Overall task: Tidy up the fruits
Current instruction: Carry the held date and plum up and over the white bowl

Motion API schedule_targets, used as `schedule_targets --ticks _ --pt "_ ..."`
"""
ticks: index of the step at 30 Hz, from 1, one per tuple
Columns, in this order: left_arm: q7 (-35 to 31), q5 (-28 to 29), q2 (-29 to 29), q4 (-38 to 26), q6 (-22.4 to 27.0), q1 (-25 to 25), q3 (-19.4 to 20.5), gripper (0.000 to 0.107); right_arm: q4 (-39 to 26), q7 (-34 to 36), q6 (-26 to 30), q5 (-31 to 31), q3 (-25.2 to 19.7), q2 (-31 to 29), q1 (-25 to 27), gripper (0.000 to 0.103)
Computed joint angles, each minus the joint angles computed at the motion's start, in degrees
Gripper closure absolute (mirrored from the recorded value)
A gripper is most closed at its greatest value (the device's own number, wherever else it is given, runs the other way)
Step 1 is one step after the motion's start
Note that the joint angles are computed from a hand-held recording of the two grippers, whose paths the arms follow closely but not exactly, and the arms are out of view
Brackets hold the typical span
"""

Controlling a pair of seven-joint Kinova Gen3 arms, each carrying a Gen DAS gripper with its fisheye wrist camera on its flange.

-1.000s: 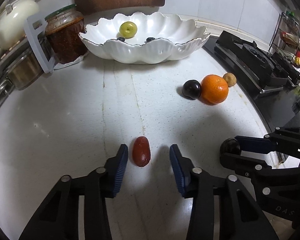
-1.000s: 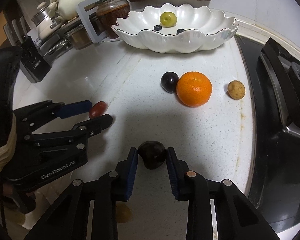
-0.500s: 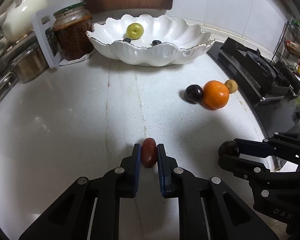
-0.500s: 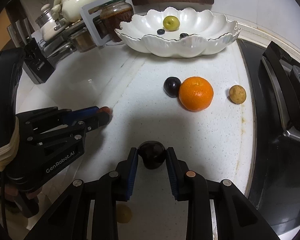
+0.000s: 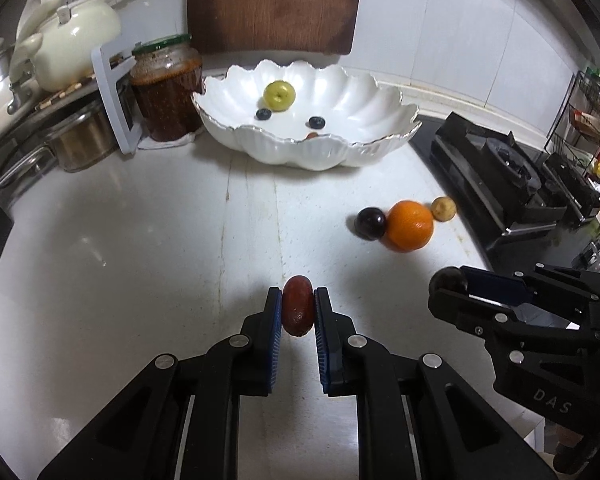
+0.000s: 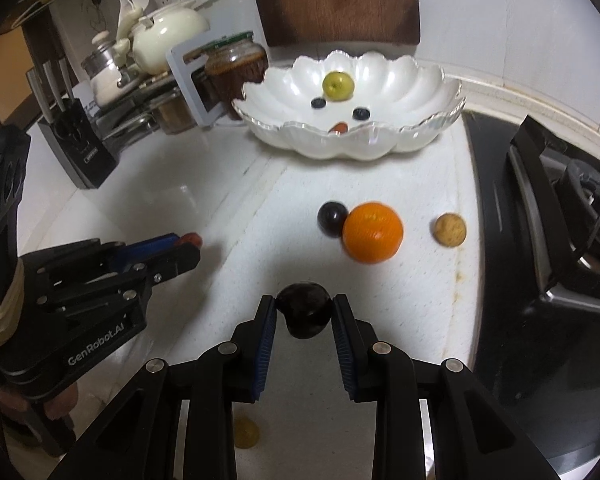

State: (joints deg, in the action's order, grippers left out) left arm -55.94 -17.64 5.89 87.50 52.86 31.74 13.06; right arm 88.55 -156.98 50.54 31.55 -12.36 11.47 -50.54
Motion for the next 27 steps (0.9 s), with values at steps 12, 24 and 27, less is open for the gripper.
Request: schedule_targets --ticks 12,24,27 --pt "7.77 -6.50 -1.52 -1.50 1.01 2.58 1.22 0.091 1.75 -3.35 -0.54 5.94 -0.76 -3.14 0.15 0.073" --pt "12.28 -12.61 -1.72 -3.76 1.04 3.71 1.96 0.091 1.76 -9.65 0.91 15.46 -2.30 -4.92 0.30 0.073" --pt "13.23 -14.36 -1.54 -4.45 0.74 4.11 1.89 0.091 1.55 -11.10 1.73 17.52 -2.44 -5.08 0.37 0.073"
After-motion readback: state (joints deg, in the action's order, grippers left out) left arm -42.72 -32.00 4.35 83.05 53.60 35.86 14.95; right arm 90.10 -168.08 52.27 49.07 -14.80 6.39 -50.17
